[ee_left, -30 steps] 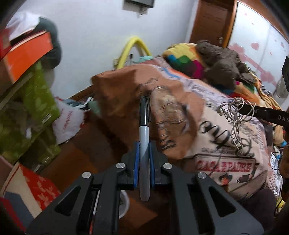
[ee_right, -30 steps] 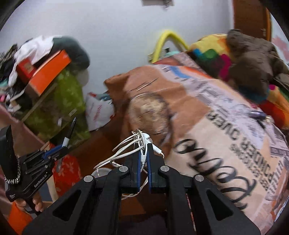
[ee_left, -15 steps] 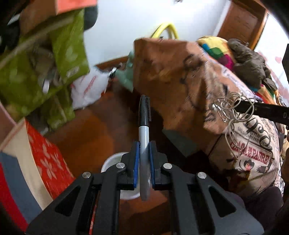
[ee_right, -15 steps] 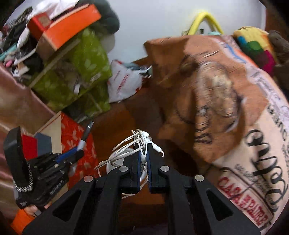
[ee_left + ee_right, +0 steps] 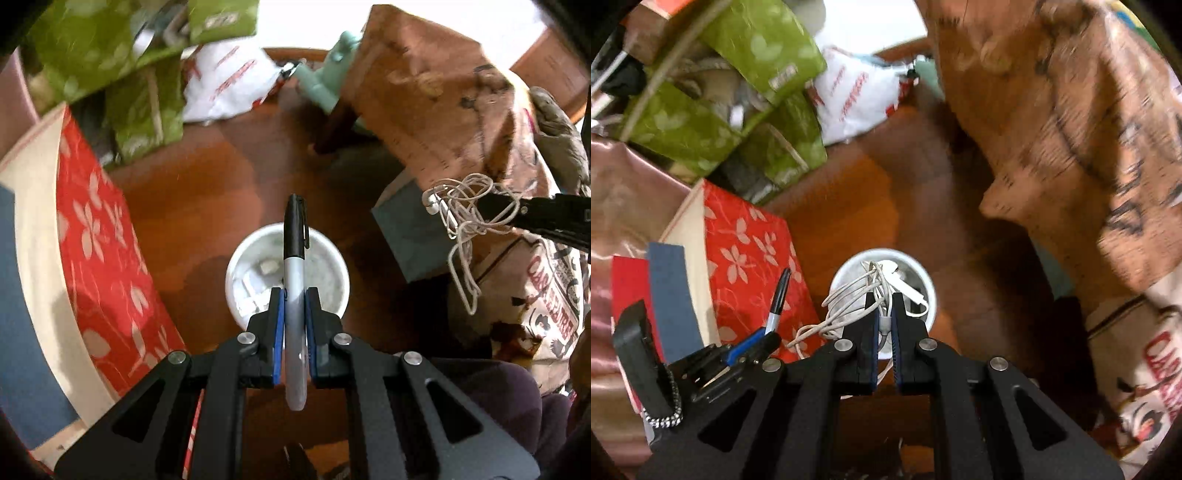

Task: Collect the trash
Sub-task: 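Carry the marker and cable with both grippers over the white bin, then open both grippers to drop the marker and cable into the bin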

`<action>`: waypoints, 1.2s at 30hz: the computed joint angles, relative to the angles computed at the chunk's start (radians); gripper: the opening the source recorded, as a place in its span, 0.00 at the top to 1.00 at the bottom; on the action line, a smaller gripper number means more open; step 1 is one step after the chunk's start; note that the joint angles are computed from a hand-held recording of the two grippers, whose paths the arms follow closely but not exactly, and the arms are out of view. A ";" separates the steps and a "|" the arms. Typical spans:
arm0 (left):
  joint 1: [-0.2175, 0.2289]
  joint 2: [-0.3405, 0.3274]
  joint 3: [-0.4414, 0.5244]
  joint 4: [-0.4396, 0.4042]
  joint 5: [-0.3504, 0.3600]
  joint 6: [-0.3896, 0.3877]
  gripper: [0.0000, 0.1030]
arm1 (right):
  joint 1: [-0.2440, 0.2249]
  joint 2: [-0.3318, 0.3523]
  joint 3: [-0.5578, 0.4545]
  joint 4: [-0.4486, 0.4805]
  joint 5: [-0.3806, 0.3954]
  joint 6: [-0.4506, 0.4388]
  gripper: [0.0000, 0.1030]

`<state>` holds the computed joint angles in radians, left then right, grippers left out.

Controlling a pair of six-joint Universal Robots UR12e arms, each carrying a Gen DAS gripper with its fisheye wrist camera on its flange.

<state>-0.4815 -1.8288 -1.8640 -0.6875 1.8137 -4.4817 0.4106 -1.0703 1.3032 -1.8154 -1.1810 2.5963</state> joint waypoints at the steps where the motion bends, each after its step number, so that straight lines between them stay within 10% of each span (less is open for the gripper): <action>1: 0.002 0.000 -0.012 0.015 -0.015 -0.015 0.91 | 0.005 0.005 0.000 0.009 -0.011 0.004 0.95; 16: 0.025 -0.044 -0.040 0.027 -0.118 -0.049 0.91 | 0.059 0.073 0.010 0.128 -0.099 0.014 0.90; 21: 0.033 -0.053 -0.051 0.052 -0.145 -0.057 0.91 | 0.051 0.073 0.009 0.121 -0.120 0.011 0.55; 31: 0.056 -0.076 -0.042 0.084 -0.189 -0.025 0.91 | 0.027 0.074 -0.012 0.092 -0.126 0.079 0.55; 36: 0.059 -0.101 0.015 -0.028 -0.172 0.011 0.84 | 0.017 0.054 0.003 0.050 -0.140 0.038 0.54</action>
